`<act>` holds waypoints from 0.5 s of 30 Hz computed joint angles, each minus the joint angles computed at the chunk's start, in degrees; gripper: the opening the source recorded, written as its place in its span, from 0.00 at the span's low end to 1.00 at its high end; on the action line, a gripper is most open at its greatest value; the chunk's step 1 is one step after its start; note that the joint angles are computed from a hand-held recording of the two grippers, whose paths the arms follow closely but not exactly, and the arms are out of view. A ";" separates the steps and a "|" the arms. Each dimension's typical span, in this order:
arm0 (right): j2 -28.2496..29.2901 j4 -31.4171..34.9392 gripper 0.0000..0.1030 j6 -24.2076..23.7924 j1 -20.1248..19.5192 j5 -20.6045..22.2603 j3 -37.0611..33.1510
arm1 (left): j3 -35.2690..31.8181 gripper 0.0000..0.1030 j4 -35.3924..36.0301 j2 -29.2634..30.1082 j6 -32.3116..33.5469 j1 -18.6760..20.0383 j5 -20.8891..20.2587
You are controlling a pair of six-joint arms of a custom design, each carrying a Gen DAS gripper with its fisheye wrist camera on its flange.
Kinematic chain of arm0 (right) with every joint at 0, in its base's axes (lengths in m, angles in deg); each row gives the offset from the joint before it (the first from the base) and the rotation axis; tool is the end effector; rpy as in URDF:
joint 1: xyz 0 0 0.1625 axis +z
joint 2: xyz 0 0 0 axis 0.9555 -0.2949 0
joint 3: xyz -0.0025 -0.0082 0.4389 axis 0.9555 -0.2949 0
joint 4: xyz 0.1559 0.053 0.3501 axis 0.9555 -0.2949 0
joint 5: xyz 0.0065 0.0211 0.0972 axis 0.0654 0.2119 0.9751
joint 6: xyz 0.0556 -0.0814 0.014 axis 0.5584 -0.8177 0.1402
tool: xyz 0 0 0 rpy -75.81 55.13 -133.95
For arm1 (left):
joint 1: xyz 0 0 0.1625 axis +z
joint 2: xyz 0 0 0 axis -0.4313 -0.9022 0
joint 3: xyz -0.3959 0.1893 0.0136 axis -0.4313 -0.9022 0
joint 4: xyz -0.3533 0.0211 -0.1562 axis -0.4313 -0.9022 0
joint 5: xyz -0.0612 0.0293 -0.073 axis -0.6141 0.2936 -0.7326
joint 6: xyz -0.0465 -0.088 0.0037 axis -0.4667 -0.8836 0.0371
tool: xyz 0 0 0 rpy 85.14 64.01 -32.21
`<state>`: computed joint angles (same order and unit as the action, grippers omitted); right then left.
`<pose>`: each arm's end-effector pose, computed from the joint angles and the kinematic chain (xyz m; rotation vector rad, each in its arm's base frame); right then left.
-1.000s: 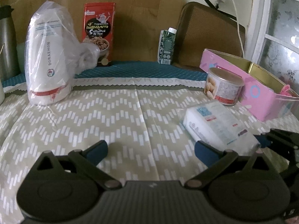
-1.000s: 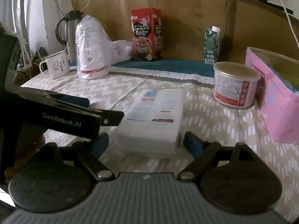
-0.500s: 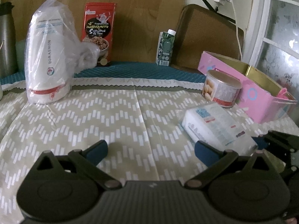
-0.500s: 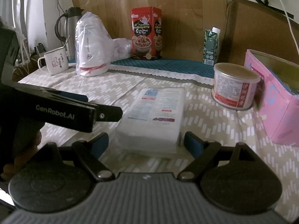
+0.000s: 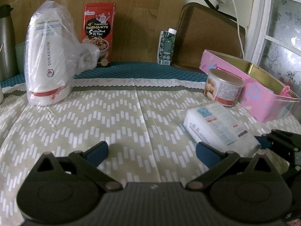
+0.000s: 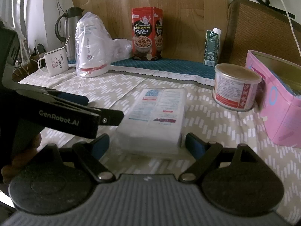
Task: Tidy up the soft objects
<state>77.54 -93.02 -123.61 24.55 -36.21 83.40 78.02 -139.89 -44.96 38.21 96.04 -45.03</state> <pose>0.2566 -0.7462 -0.0726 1.6813 -2.4165 0.9965 -0.0043 -0.6331 0.2250 0.1434 2.1197 -1.2017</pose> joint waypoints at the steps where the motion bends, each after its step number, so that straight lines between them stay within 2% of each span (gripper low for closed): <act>1: 0.00 0.00 0.87 0.00 0.00 0.00 0.00 | 0.02 1.00 0.00 -0.02 -0.02 0.00 -0.03; 15: 0.04 -0.17 0.87 -0.20 0.03 -0.15 0.02 | 1.08 1.00 -0.43 -1.18 -2.37 0.51 -3.32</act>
<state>77.58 -93.19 -123.82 24.59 -36.35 83.42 79.11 -140.31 -46.13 35.85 96.55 -48.35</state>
